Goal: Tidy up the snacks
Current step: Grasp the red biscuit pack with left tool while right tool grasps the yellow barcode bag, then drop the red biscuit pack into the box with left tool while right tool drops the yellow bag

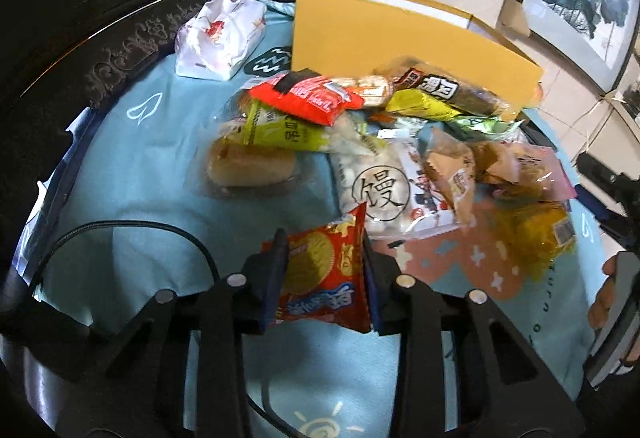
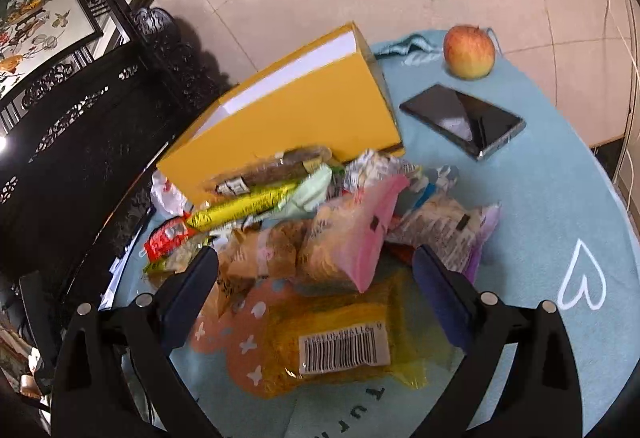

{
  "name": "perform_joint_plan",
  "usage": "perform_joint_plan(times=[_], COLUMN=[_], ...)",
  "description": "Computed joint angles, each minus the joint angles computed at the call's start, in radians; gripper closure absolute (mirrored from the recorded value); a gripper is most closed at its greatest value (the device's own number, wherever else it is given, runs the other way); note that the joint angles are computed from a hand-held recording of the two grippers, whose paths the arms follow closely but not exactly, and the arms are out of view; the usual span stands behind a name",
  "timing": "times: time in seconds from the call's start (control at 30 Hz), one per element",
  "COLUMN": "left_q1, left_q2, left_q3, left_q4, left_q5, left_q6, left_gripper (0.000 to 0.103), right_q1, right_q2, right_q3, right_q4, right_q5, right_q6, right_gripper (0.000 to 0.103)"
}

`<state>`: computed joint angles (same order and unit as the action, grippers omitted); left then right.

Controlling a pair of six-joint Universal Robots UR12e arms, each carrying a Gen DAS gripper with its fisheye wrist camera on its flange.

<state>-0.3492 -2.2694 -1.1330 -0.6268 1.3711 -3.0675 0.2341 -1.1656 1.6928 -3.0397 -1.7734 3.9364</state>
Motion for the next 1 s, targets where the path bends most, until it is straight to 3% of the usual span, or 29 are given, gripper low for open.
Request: perform_joint_plan(times=[0.13, 0.37, 0.43, 0.47, 0.6, 0.8, 0.83, 0.9, 1.0], left_q1=[0.005, 0.008, 0.007, 0.005, 0.006, -0.003, -0.005, -0.005, 0.01], left_q2=[-0.004, -0.013, -0.016, -0.021, -0.027, -0.031, -0.03, -0.024, -0.014], left_q3=[0.001, 0.002, 0.005, 0.014, 0.012, 0.004, -0.001, -0.012, -0.013], left_q4=[-0.008, -0.013, -0.022, -0.047, -0.047, -0.019, -0.007, 0.009, -0.021], left_q5=[-0.022, -0.045, -0.041, -0.03, -0.022, 0.022, 0.033, 0.034, -0.049], left_q6=[0.009, 0.016, 0.02, 0.014, 0.008, 0.037, 0.043, 0.042, 0.039], left_gripper=[0.069, 0.062, 0.051, 0.04, 0.032, 0.027, 0.028, 0.046, 0.05], right_q1=[0.002, 0.041, 0.054, 0.059, 0.066, 0.065, 0.065, 0.066, 0.065], right_q2=[-0.011, 0.03, 0.044, 0.047, 0.046, 0.025, 0.02, 0.01, -0.007], right_q3=[-0.007, -0.102, -0.125, -0.131, -0.125, -0.094, -0.089, -0.075, -0.053], right_q4=[0.126, 0.381, 0.419, 0.432, 0.419, 0.368, 0.353, 0.315, 0.264], right_q5=[0.059, -0.017, -0.065, -0.081, -0.099, -0.086, -0.083, -0.077, -0.073], right_q6=[-0.013, -0.138, -0.177, -0.189, -0.206, -0.17, -0.165, -0.158, -0.159], right_gripper=[0.005, 0.005, 0.006, 0.008, 0.027, 0.03, 0.03, 0.03, 0.03])
